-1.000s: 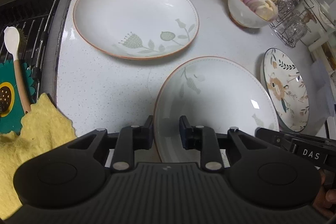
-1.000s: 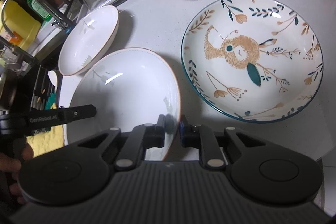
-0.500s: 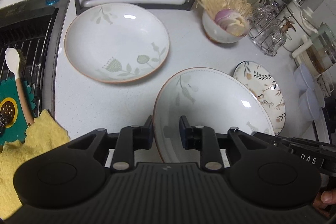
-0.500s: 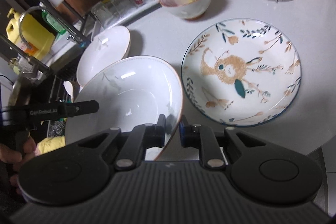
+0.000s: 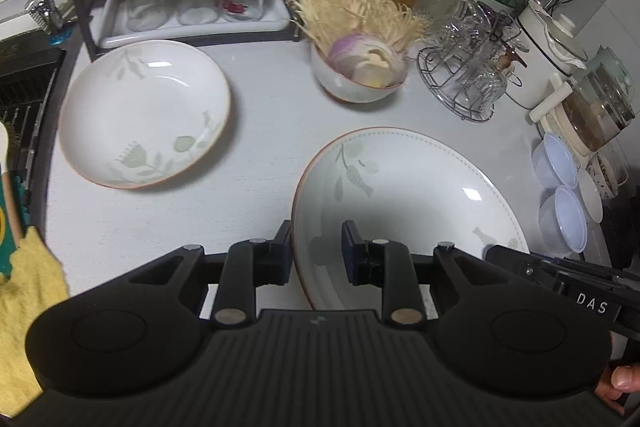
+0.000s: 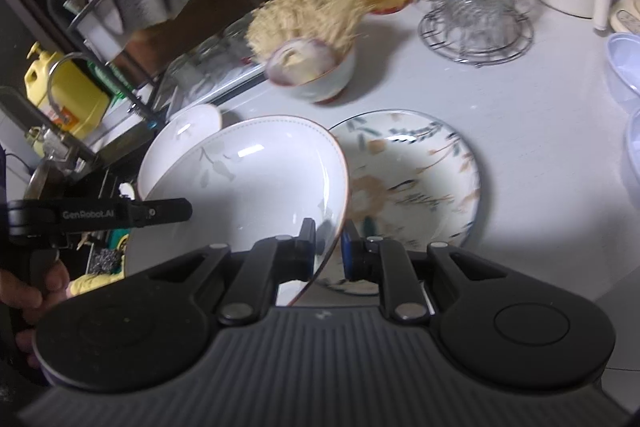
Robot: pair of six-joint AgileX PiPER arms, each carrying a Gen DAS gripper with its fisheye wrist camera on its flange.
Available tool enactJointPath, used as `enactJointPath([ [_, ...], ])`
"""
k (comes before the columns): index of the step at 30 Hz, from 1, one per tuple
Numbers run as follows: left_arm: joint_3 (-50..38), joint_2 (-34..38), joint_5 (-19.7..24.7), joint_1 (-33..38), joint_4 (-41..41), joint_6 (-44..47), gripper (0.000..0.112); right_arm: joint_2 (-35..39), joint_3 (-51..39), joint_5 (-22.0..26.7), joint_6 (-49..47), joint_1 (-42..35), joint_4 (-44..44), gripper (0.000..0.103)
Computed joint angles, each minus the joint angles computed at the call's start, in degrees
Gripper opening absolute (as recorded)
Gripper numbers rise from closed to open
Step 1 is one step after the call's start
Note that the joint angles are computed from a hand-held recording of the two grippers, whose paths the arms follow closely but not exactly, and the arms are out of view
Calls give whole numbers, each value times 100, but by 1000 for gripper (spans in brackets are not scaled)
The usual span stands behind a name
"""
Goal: Organize plates and bowls
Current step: 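Lift the leaf-print plate and carry it over the deer-print plate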
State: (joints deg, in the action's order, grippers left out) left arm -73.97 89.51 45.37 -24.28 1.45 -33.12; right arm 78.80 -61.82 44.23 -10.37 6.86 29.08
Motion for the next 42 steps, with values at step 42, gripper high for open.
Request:
enactJointPath([
  [42,-4290,3560,2071,-838,637,-780,30,1516,-400,-380,-1836,-1347,609,18],
])
